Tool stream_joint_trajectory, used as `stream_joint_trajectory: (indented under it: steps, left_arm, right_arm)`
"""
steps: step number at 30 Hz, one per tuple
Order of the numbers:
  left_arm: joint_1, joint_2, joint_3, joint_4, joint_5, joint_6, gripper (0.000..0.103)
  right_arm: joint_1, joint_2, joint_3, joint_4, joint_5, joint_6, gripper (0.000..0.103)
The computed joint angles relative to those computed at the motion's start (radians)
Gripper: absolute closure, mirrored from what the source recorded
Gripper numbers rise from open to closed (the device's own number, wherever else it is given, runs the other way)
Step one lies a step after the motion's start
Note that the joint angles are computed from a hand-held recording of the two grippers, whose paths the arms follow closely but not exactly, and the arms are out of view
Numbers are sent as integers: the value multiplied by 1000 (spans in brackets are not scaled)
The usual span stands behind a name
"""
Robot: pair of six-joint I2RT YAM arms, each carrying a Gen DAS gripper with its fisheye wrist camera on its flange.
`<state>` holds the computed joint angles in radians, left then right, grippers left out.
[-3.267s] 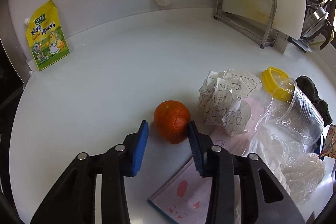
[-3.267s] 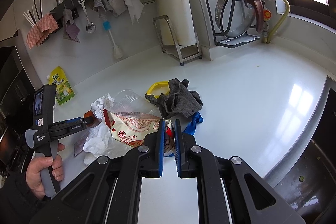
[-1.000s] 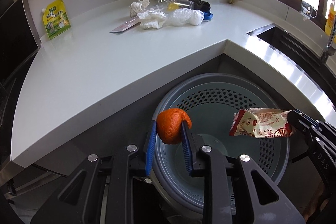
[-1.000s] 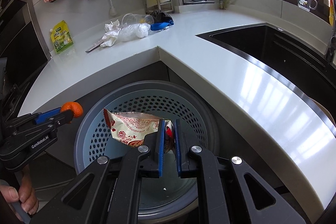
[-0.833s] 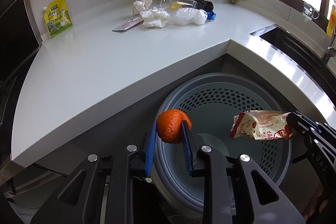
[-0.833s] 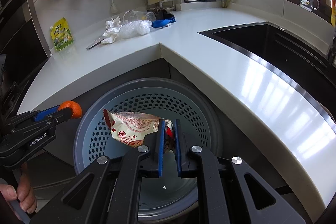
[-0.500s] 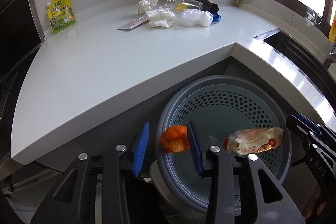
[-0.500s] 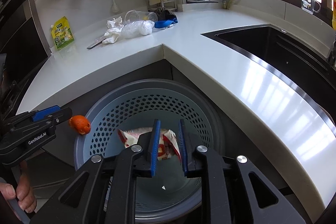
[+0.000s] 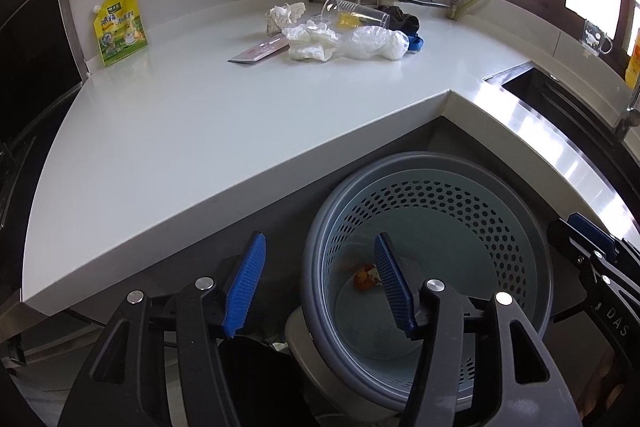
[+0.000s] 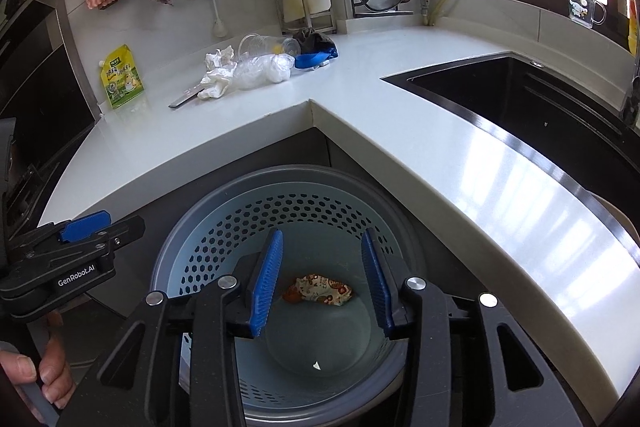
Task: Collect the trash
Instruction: 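Move both tools back toward the tissues and plastic bags on the counter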
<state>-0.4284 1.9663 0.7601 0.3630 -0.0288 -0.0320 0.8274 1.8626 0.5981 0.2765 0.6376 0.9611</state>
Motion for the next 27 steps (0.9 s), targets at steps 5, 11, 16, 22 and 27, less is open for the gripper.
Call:
stream_joint_trajectory:
  steps: [5,11,16,22,27]
  left_arm:
    - [-1,-6,1,3,0,1,39]
    - [7,-31,3,18,21,11,36]
    - [12,-54,18,-3,20,31,36]
    - [29,-90,15,1,18,20,31]
    - [44,-97,36,4,7,18,23]
  right_arm:
    - [-16,-13,-16,37,5,-21,59]
    - [-50,-31,14,-10,4,-50,59]
    - [-31,-90,-12,-18,48,-27,54]
    - [-30,-141,-26,-11,72,-61,52]
    - [-64,-139,-15,33,58,-132,48]
